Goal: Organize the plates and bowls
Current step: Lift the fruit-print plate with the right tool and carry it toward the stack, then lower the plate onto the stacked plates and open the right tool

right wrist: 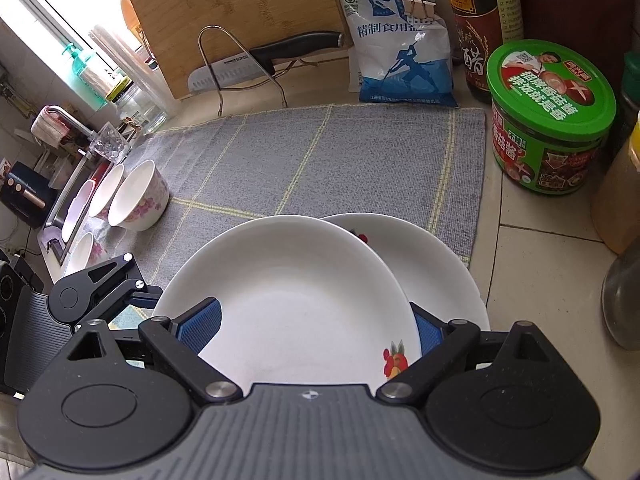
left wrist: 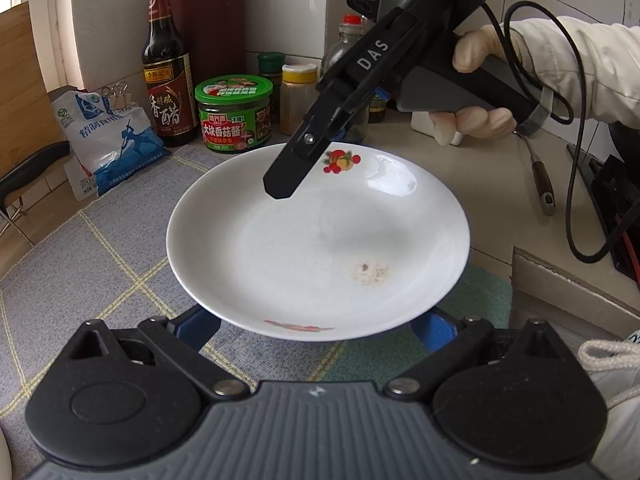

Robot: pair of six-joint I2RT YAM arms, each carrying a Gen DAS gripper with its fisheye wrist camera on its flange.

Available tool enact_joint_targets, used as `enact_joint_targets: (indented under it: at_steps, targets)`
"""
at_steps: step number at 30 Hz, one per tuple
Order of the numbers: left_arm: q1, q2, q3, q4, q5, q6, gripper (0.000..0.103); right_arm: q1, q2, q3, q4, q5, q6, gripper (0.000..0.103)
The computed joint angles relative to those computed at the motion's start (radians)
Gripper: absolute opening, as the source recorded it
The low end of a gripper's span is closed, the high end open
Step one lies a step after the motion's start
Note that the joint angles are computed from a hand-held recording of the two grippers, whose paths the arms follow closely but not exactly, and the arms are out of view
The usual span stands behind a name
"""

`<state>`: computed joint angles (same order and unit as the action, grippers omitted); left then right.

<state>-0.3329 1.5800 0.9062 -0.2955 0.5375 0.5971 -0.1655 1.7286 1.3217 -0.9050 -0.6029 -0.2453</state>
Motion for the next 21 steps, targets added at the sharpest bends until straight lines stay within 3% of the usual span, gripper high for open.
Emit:
enact_joint_targets:
  at_steps: [21]
  targets:
    - [-0.029, 0.098, 0.089, -0.023, -0.019, -0.006, 0.100, -0.041, 0.024, 0.006, -0.013, 0.030, -0.019, 0.098]
